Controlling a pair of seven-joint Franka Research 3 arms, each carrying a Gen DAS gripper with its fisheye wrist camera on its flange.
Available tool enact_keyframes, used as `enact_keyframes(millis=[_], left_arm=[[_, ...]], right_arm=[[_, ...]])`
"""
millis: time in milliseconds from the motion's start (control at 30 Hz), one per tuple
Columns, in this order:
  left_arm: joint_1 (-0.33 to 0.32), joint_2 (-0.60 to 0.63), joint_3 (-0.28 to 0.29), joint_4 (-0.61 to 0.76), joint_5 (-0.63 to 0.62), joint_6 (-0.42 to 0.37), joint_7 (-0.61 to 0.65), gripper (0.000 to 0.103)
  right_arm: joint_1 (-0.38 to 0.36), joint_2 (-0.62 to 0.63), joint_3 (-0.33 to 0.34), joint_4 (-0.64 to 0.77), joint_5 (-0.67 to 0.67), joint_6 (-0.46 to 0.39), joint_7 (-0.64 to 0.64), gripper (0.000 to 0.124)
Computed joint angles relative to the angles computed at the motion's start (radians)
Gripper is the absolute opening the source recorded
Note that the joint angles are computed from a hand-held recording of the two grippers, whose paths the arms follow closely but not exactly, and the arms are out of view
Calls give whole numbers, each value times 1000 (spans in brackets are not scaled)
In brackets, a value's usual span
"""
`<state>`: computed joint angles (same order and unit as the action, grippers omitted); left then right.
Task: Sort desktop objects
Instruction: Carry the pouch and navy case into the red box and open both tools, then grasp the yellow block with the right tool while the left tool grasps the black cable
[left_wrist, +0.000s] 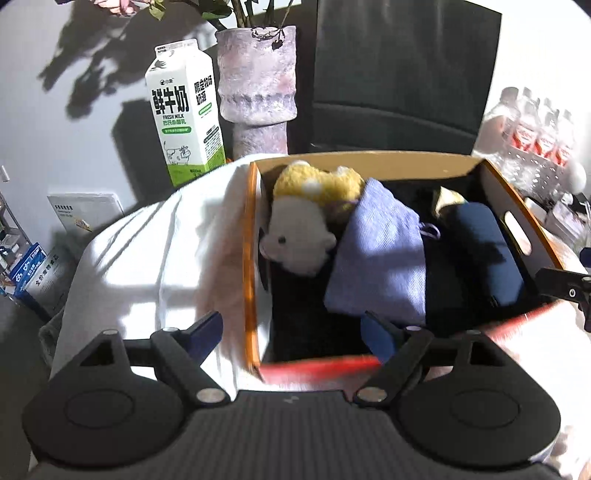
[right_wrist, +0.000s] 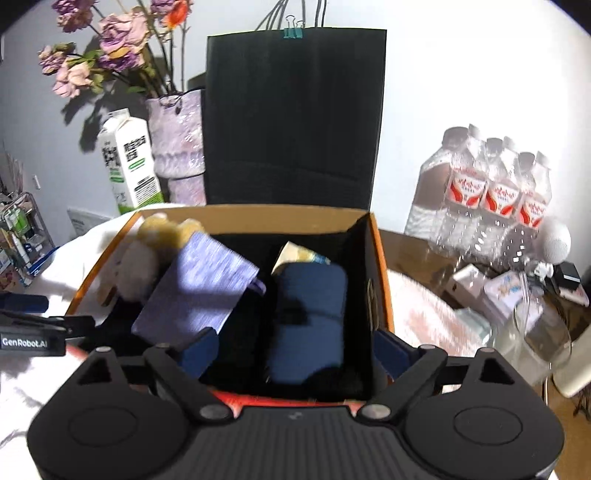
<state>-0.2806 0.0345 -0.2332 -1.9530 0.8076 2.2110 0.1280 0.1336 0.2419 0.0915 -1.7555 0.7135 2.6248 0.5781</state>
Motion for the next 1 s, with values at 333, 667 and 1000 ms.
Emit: enact_keyframes(millis=[333, 667, 1000], left_arm=[[-77, -204, -130, -253, 176, 62, -279, 88], [-203, -297, -282, -451, 226, -9, -568, 94], [-321, -168, -287, -442, 324, -139, -716, 93]], right_arm=[[-2, -309, -53, -404, 408, 14, -414, 95], [21, -697, -228, -903, 633, -74, -728, 97], [-23, -788, -227, -1073, 959, -41, -1089, 97]])
